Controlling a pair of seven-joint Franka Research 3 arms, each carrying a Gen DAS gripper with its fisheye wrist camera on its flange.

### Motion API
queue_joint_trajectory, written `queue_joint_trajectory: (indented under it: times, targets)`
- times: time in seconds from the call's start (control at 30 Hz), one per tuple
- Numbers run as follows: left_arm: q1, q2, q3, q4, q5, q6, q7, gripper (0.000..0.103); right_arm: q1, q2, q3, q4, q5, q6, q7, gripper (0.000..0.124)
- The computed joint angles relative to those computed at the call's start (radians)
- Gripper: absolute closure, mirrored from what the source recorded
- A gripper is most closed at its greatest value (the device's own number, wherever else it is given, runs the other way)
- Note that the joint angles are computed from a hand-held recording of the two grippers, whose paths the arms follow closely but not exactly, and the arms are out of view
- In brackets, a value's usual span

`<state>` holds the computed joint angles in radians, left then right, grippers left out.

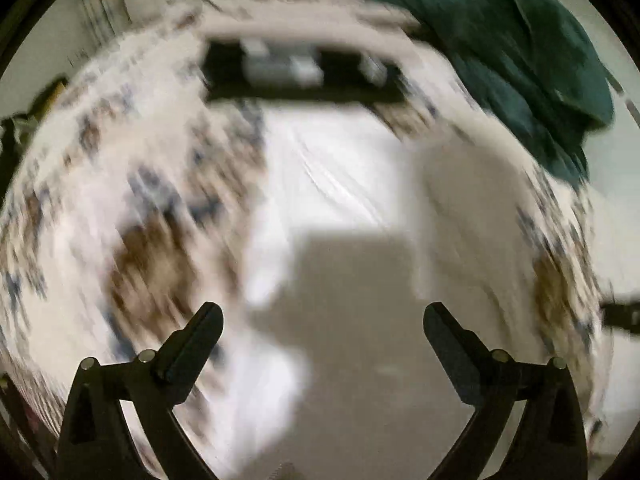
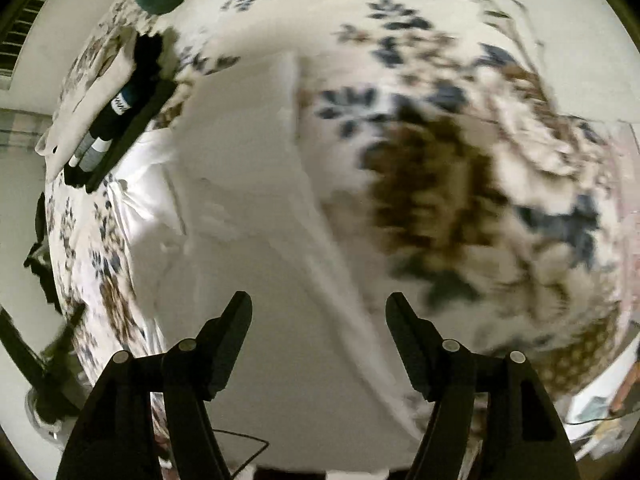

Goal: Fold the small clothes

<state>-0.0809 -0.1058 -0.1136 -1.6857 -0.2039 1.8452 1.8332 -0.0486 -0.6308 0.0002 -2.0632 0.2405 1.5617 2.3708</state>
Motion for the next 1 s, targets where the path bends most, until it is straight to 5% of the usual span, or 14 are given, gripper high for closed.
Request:
queue_joint_trajectory:
  times: [0.07,0.13,0.17,0.3,0.43,0.5,0.57,0.6,0.67,0.83,0.9,0.93,1.0]
  targets:
    - [-0.027,-0.117,-0.022,-0.124,-0.016,-0.071,-0.054,0.0,-0.005,-0.046,-0.05,-0.023,-0.008,-0.031,-0.072,0.06]
    - [-0.071,-0.211,-0.043,-0.231,-0.05,-0.15,-0.129,0.0,-0.018,-0.044,-0.082,-0.018,-0.034,-0.059,-0.164,0.092]
    - [-0.093,-0.235,-0.046,-0.258,-0.067,-0.178,-0.159,0.0,-0.025,-0.038,-0.098,-0.011,-0.049,-0.071,-0.217,0.095]
    - [-0.2,-0.361,-0.09,-0.417,-0.138,-0.222,-0.3,0.001,-0.057,0.026,-0.166,0.002,-0.073,-0.067,-0.433,0.094]
    - [-0.298,-0.409,-0.121,-0.523,-0.206,-0.195,-0.392,0.001,-0.082,0.141,-0.212,0.007,0.002,0.001,-0.578,0.069]
    - [-0.345,-0.426,-0.138,-0.568,-0.206,-0.158,-0.403,0.016,-0.085,0.221,-0.233,0.014,0.096,0.063,-0.647,0.068]
    - [-0.376,-0.441,-0.157,-0.605,-0.174,-0.115,-0.422,0.051,-0.092,0.298,-0.233,0.031,0.169,0.116,-0.692,0.068]
    - [-0.384,-0.45,-0.162,-0.62,-0.152,-0.089,-0.436,0.055,-0.092,0.35,-0.231,0.047,0.215,0.15,-0.717,0.066]
    - [-0.388,-0.482,-0.15,-0.652,-0.128,-0.042,-0.479,0.1,-0.095,0.434,-0.218,0.077,0.283,0.191,-0.741,0.064]
    - [-0.376,-0.571,-0.069,-0.7,-0.133,0.008,-0.53,0.102,-0.097,0.606,-0.172,0.153,0.396,0.259,-0.696,0.064]
    - [-0.362,-0.596,-0.037,-0.689,-0.124,-0.006,-0.537,0.102,-0.089,0.618,-0.15,0.163,0.384,0.309,-0.668,0.088]
    - [-0.352,-0.608,-0.017,-0.681,-0.13,-0.015,-0.542,0.102,-0.085,0.623,-0.142,0.177,0.372,0.313,-0.665,0.119]
    - [-0.33,-0.632,0.006,-0.672,-0.122,-0.028,-0.544,0.102,-0.069,0.626,-0.125,0.219,0.327,0.316,-0.64,0.121]
